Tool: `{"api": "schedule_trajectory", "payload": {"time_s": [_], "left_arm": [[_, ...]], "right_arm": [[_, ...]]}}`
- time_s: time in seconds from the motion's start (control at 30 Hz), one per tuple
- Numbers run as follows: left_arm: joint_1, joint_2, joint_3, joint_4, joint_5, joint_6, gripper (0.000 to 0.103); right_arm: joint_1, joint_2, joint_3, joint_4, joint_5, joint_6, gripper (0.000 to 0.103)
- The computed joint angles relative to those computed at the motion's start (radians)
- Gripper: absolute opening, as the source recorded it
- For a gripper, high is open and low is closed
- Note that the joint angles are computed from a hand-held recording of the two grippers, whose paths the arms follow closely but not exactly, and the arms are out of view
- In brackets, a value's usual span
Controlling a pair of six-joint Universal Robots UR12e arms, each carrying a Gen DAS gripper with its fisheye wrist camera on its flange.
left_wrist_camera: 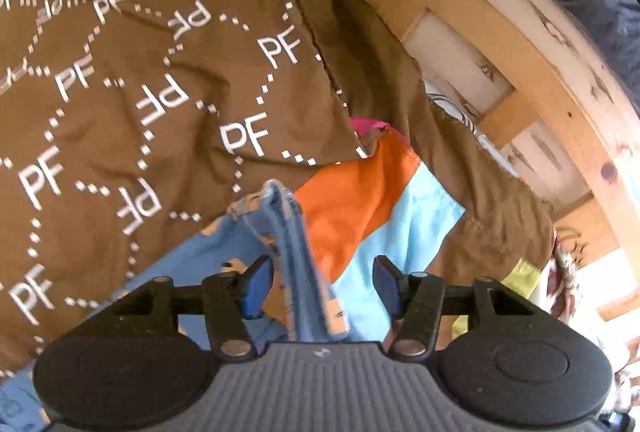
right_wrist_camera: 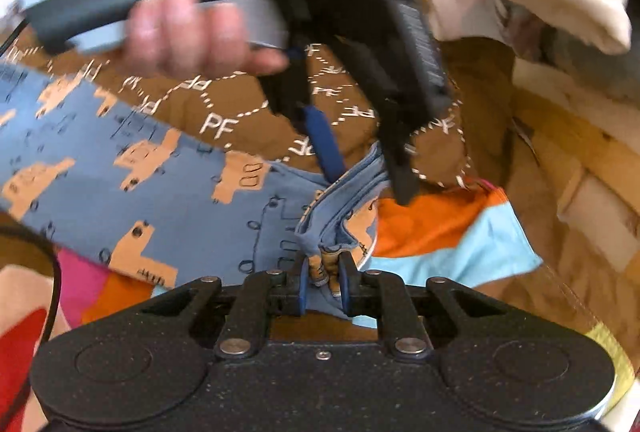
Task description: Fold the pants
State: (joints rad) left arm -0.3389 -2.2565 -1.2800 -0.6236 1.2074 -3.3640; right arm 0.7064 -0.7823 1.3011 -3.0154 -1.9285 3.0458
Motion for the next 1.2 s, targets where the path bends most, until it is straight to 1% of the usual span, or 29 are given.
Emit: {"api": "schedule_trajectory", "payload": {"time_s": [0.03, 0.07, 0.1, 0.13, 0.2, 0.23, 0.27, 0.33, 0.4, 0.5, 0.53, 0.6, 0.63, 0.67, 0.7, 0.77, 0.8, 0.87, 0.97, 1.03, 1.2], "left_arm": [[-0.002, -0.004, 0.005, -0.01, 0.007, -0.01, 0.045], [-0.007, -0.014, 0.023, -0.034, 0.031, -0.017, 0.035], [-0.014, -0.024, 0.04, -0.064, 0.068, -0.017, 0.016], [-0.019, -0.029, 0.05, -0.079, 0.095, -0.022, 0.014], [-0.014, -0.026, 0.034, -0.052, 0.074, -0.049, 0.011], [-0.013, -0.023, 0.026, -0.041, 0.073, -0.05, 0.01], [-0.012, -0.019, 0.018, -0.03, 0.073, -0.046, 0.01], [-0.01, -0.014, 0.006, -0.015, 0.068, -0.059, 0.009], [-0.006, -0.008, -0.006, -0.006, 0.055, -0.086, 0.009], [0.006, 0.001, -0.026, 0.02, 0.019, -0.144, 0.009], [0.011, 0.006, -0.034, 0.029, 0.006, -0.164, 0.009], [0.021, 0.025, -0.064, 0.049, -0.013, -0.192, 0.009], [0.024, 0.03, -0.073, 0.055, -0.017, -0.202, 0.009], [0.028, 0.039, -0.085, 0.062, -0.022, -0.211, 0.009], [0.031, 0.049, -0.098, 0.071, -0.025, -0.218, 0.008], [0.036, 0.065, -0.123, 0.09, -0.028, -0.24, 0.008], [0.04, 0.076, -0.14, 0.103, -0.029, -0.254, 0.008], [0.046, 0.095, -0.172, 0.133, -0.029, -0.28, 0.008], [0.056, 0.131, -0.237, 0.19, -0.017, -0.317, 0.008], [0.061, 0.16, -0.286, 0.227, 0.003, -0.339, 0.008], [0.08, 0.233, -0.418, 0.324, 0.037, -0.395, 0.008]], "right_arm": [[0.001, -0.001, 0.003, 0.0, 0.002, -0.004, 0.017], [0.001, -0.001, 0.004, -0.001, 0.004, -0.007, 0.018], [0.001, -0.001, 0.004, -0.001, 0.005, -0.006, 0.018], [0.001, -0.001, 0.003, 0.0, 0.006, -0.004, 0.019], [0.001, -0.003, 0.005, -0.003, 0.002, -0.002, 0.023], [0.002, -0.002, 0.003, -0.002, 0.0, -0.001, 0.033], [0.002, -0.002, 0.003, 0.0, -0.001, 0.002, 0.047], [0.0, -0.003, 0.005, -0.007, 0.0, 0.01, 0.058], [-0.001, -0.002, 0.004, -0.011, 0.002, 0.009, 0.058], [-0.002, 0.003, -0.004, -0.013, -0.002, -0.015, 0.057], [-0.002, 0.005, -0.006, -0.015, 0.0, -0.024, 0.054], [0.0, 0.007, -0.01, -0.021, 0.001, -0.043, 0.045], [0.002, 0.009, -0.011, -0.027, -0.002, -0.054, 0.036], [0.005, 0.01, -0.012, -0.038, -0.007, -0.061, 0.031], [0.006, 0.01, -0.011, -0.048, -0.001, -0.063, 0.03], [0.005, 0.007, -0.009, -0.062, 0.022, -0.052, 0.024], [0.004, 0.004, -0.007, -0.071, 0.039, -0.042, 0.024], [0.004, 0.0, -0.003, -0.094, 0.068, -0.036, 0.02], [0.009, -0.003, -0.003, -0.127, 0.106, -0.069, 0.018], [0.013, -0.004, -0.007, -0.126, 0.136, -0.087, 0.017], [0.024, -0.001, -0.023, -0.115, 0.224, -0.097, 0.016]]}}
